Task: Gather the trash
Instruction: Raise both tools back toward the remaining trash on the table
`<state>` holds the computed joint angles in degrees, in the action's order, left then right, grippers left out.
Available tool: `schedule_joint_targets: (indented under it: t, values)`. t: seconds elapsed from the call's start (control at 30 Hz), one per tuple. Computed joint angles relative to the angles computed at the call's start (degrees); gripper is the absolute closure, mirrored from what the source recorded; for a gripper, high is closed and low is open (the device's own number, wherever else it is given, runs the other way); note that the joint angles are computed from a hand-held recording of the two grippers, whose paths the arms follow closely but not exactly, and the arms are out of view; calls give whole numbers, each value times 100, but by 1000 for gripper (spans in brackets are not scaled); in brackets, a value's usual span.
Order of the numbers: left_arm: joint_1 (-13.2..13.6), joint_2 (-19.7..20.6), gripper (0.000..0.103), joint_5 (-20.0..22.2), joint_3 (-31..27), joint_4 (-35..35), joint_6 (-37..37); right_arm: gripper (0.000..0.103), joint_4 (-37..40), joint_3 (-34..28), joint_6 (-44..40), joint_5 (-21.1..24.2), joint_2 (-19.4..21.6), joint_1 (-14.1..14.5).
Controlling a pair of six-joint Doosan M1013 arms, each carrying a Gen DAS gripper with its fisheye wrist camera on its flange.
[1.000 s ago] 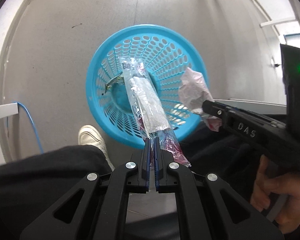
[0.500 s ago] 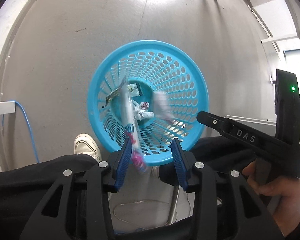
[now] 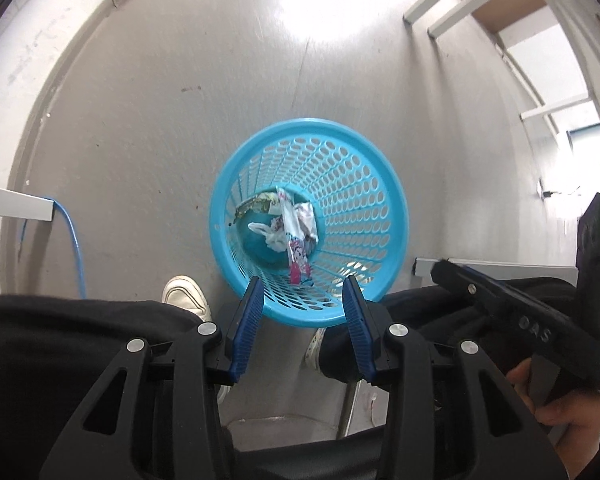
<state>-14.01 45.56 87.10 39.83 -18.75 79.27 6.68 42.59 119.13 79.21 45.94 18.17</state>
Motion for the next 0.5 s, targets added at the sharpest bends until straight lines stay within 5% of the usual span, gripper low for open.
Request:
schedule_joint_targets:
  t: [0.17, 0.33, 0.5]
  values:
    - [-13, -469, 63, -540, 564, 107, 192, 41, -159, 531, -471, -465, -464, 180]
    - [42, -754, 61, -563, 770, 104, 542, 41, -403, 1097, -617, -889, -984, 330]
    - [-61, -1264, 52, -1157, 1355, 482, 907, 36, -776, 1399, -867, -1056, -1340, 513]
